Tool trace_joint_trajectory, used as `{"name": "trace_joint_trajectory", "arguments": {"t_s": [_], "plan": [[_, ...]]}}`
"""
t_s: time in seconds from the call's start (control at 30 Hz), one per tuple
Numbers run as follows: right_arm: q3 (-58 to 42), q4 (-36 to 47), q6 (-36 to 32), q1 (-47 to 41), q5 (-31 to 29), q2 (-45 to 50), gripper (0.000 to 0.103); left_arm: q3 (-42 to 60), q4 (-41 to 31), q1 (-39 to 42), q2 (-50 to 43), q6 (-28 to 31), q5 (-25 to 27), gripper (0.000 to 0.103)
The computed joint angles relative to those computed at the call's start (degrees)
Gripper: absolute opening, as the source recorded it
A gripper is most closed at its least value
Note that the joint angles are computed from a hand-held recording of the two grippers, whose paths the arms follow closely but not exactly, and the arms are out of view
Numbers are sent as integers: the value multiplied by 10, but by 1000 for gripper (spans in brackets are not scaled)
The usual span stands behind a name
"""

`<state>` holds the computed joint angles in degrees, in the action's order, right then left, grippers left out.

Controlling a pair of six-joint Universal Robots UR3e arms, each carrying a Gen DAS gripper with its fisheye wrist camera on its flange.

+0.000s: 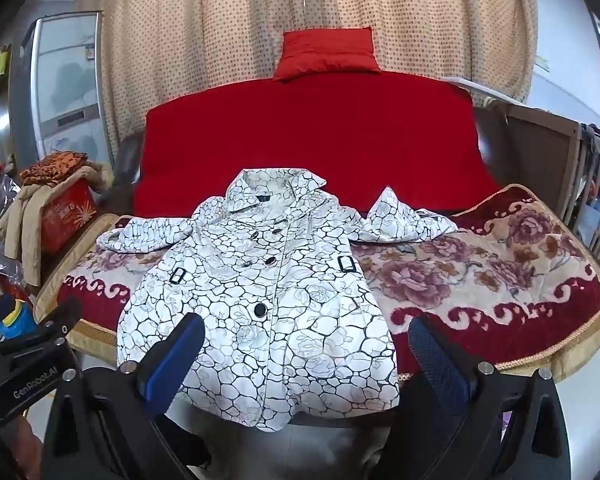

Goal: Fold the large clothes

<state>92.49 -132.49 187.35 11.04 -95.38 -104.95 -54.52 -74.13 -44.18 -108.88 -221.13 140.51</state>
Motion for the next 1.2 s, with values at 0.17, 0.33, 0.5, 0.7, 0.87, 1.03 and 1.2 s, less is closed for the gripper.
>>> {"name": "trace_joint_trajectory", "arguments": {"t_s": [0.17, 0.33, 0.5, 0.7, 0.87, 1.03, 1.2], "plan": [[-3, 4, 0, -2, 4, 3, 103, -7, 8, 3, 2, 6, -9, 103], [-2, 0, 0, 3, -1, 6, 103, -16, 18, 4, 3, 10, -13, 103], [-8, -3, 1, 5, -6, 15, 103, -15, 27, 10, 0, 20, -15, 103], [-29, -9, 1, -4, -2, 41, 103, 7, 32, 20, -17, 35, -19, 103], [-45, -17, 0, -7, -4, 65, 103, 24, 41, 36, -33, 49, -26, 103], [-69, -22, -6, -8, -11, 100, 103, 43, 57, 57, -52, 69, -35, 103], [-93, -28, -13, -14, -11, 138, 103, 109, 63, 80, -99, 99, -44, 103]]}}
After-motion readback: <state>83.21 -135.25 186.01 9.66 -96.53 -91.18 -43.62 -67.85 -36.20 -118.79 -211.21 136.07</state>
